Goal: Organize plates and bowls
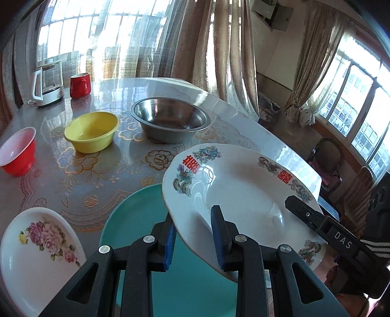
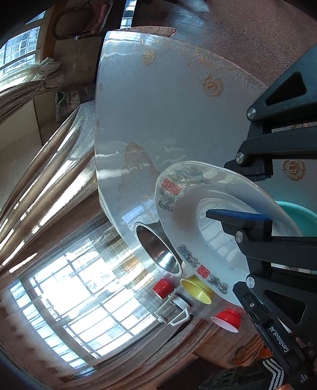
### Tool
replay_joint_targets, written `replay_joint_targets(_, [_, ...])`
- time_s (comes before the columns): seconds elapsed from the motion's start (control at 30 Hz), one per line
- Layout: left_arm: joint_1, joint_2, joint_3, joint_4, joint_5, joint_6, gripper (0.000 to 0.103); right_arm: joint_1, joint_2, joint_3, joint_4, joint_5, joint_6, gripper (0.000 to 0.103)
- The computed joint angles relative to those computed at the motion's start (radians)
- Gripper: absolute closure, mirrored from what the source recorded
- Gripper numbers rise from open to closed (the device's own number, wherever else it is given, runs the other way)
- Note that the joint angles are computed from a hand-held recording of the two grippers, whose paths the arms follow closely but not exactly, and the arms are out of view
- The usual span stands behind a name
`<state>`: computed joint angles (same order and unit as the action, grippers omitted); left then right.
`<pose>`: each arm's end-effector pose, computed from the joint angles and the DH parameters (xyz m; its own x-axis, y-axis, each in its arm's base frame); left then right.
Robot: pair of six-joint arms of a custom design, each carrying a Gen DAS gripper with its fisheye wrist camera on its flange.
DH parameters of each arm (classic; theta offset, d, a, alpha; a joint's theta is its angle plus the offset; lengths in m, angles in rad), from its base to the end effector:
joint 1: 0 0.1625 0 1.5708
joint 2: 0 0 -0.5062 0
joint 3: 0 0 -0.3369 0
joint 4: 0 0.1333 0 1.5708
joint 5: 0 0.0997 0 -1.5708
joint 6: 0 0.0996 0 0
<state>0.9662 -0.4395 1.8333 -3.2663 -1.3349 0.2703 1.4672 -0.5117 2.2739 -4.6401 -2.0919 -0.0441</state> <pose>-0.2358 -0.6167 -0.0166 -0.6640 0.6873 -0.2944 0.7472 0.6247 -0.2268 0.0329 -0.4927 0.1534 -0.8133 0.5558 0.1722 -0.0089 0.2840 -0.9588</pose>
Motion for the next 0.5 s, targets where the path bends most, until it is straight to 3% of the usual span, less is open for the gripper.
replay_joint_targets(0.5, [0.06, -0.05, 0.11, -0.104, 0.034, -0.008, 0.074, 0.05, 0.063, -0.03, 0.089, 0.01, 0.016, 0.084])
